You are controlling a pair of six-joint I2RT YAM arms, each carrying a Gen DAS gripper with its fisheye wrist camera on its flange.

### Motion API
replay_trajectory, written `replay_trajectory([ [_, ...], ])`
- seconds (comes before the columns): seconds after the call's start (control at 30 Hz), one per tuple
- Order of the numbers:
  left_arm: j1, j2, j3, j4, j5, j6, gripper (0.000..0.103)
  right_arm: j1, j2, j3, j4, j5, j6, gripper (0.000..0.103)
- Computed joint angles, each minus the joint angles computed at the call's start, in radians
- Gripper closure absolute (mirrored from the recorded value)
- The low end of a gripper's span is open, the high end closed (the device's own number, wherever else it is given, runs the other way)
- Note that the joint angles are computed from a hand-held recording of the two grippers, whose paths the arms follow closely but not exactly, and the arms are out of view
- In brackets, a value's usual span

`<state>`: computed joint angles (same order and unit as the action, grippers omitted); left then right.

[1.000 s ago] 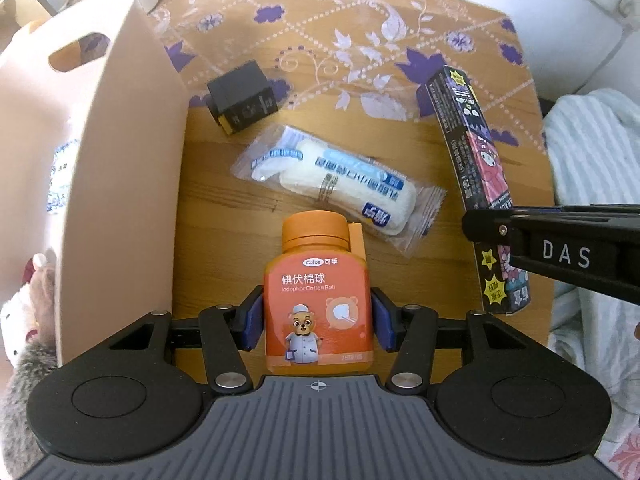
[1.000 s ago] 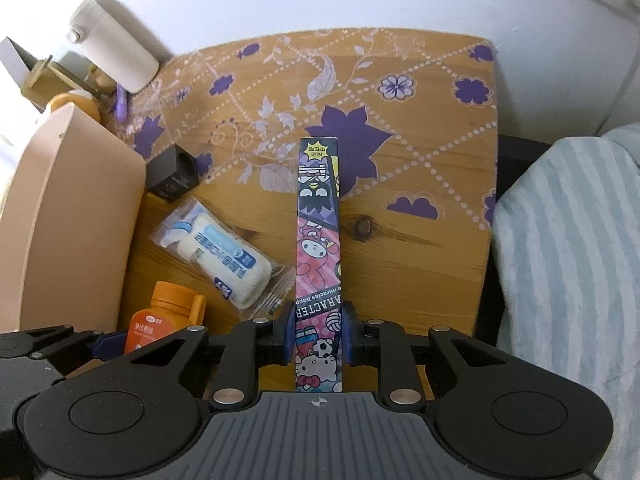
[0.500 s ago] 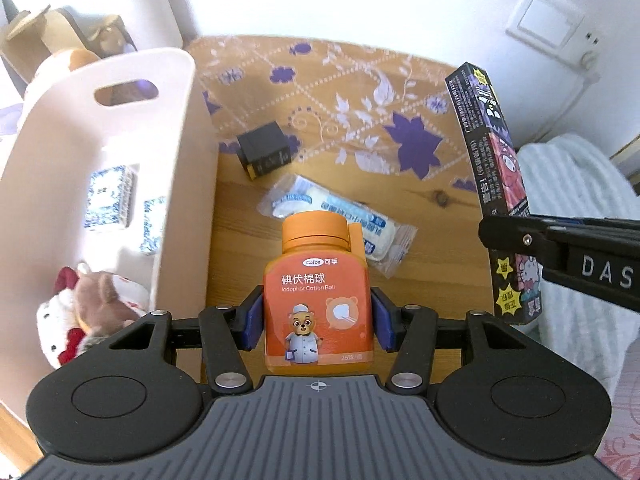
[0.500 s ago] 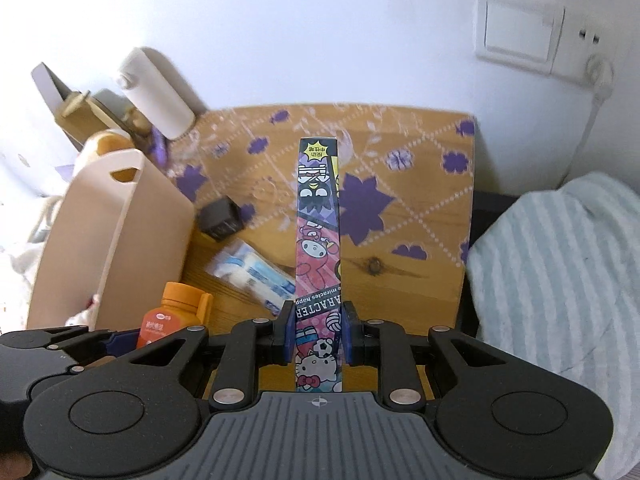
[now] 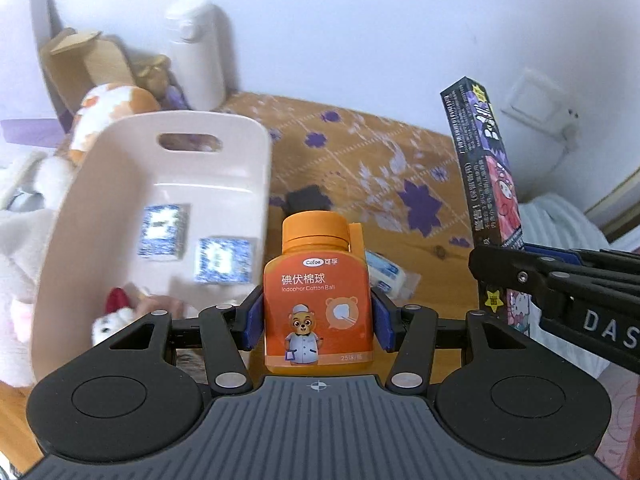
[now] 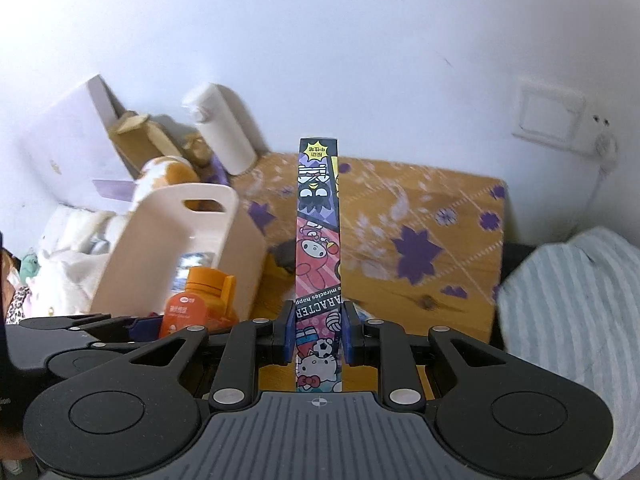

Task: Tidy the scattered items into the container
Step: 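Lift the bottle and the character box and carry them over the basket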

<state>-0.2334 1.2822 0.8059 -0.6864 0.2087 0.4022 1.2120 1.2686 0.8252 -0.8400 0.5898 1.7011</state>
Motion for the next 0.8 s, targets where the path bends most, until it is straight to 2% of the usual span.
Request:
replay_trajectory([
  [0.33,0.242,0.17,0.194,-0.04,0.068,0.131,0.049,-0.075,0.186,0.213,0.08,-0.025,-0.191,0.083],
  [0.57,0.341,0.332,0.328,-0.039,0.066,0.182,0.049,-0.148,0.354,0.352,0.196,-0.122,-0.338,0.082],
  [0.8,0.38,0.456,0.411,-0.029,0.04,0.214,0.049,-0.195,0.503,0.467,0.254,-0.23,-0.42,0.082],
])
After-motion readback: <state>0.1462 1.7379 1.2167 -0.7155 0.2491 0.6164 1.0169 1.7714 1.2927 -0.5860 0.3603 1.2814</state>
